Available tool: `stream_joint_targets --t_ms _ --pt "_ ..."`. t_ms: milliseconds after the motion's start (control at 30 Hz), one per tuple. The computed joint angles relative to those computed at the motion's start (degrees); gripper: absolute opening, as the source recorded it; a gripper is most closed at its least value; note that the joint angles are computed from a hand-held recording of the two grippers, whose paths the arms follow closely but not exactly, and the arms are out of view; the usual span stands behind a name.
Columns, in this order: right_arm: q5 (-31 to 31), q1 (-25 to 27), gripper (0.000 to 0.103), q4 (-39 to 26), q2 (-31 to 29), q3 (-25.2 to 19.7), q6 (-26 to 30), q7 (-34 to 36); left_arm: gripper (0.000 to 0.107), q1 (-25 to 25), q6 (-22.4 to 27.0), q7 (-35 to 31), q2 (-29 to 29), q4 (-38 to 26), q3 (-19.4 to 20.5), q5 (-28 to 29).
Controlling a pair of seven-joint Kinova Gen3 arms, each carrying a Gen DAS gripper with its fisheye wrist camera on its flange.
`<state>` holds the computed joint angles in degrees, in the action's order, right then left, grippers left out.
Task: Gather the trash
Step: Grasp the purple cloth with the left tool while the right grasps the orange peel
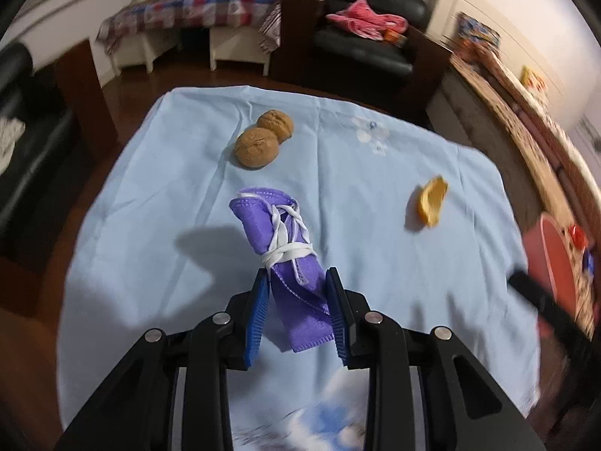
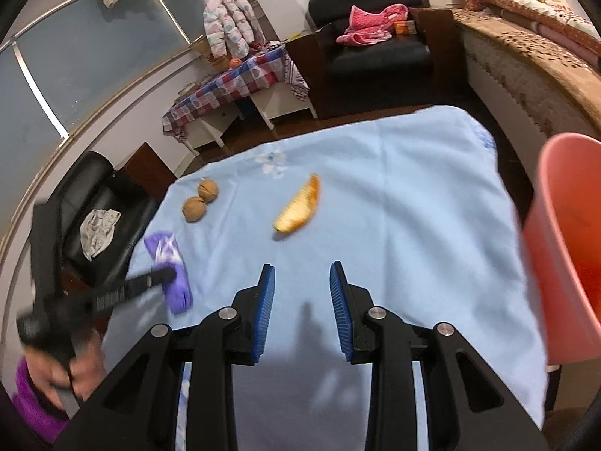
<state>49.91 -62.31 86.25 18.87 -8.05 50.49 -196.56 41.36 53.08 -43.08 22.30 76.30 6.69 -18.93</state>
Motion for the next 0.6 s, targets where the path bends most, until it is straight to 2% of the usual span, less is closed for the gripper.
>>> stream_joint_targets --t_ms 233,333,433,500,600 --pt "-2.8 0.0 0.031 -7.6 6.3 2.7 -0.8 2.7 0.030 -1.8 -6.4 -1.5 -4.3 9.0 0.6 -0.9" --pt "-5.1 -0.5 0.031 -12.6 9.4 4.2 2.8 6.0 0.030 -2.9 -8.5 -2.4 -4.7 10.6 1.2 -0.2" --pt "-6.2 -1.7 0.031 -16.6 11.8 6.3 7.1 6.5 0.030 -3.0 -9.7 -2.9 -4.8 11.2 1.3 -0.2" --pt "-7.3 -1.6 0.039 -18.3 13.0 7.2 8.7 6.6 0.030 -2.9 -10.3 -3.2 -4.9 11.7 1.2 -0.5" --pt "-9.3 -0.7 0.041 -21.0 14.6 7.6 10.1 9.0 0.030 -2.7 -10.9 -3.8 -5.0 12.1 1.3 -1.0"
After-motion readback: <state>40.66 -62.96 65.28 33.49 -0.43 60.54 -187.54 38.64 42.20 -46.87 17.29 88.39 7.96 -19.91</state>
